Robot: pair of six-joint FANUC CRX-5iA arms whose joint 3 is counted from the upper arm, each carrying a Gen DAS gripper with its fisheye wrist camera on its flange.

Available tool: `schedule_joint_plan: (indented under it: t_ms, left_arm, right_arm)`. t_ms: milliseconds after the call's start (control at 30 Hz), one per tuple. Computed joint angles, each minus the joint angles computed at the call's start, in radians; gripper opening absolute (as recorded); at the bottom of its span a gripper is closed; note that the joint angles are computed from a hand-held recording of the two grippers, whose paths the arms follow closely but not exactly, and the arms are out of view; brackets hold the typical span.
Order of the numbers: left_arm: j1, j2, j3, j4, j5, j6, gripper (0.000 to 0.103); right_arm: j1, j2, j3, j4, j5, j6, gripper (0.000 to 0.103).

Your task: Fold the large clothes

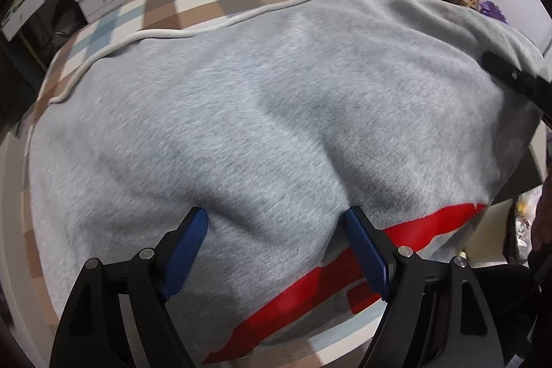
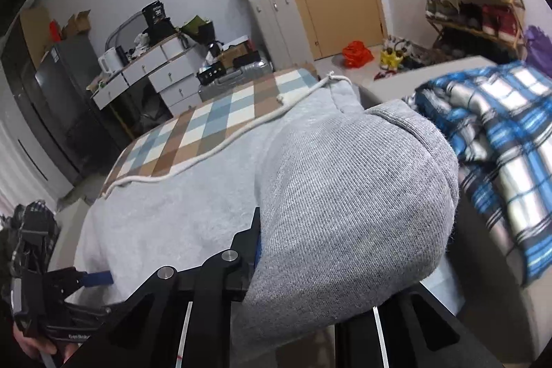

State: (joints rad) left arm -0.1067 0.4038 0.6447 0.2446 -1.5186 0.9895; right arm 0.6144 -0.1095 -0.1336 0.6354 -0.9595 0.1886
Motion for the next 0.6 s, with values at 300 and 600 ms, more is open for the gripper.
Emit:
schedule_joint_plan:
  t_ms: [300, 600]
  left_arm:
    - [-0.040, 0.040, 0.039, 0.052, -0.045, -0.029, 0.078]
    - [0.091, -0.019, -0.014, 0.134, -0.068, -0.088, 0.078]
  right_arm:
    - [-0.005, -0.034, -0.019, 0.014, -0.097, 0.013, 0.015]
    - [0.081, 0.096, 0.159, 0.181, -0.169, 0.245, 0.015]
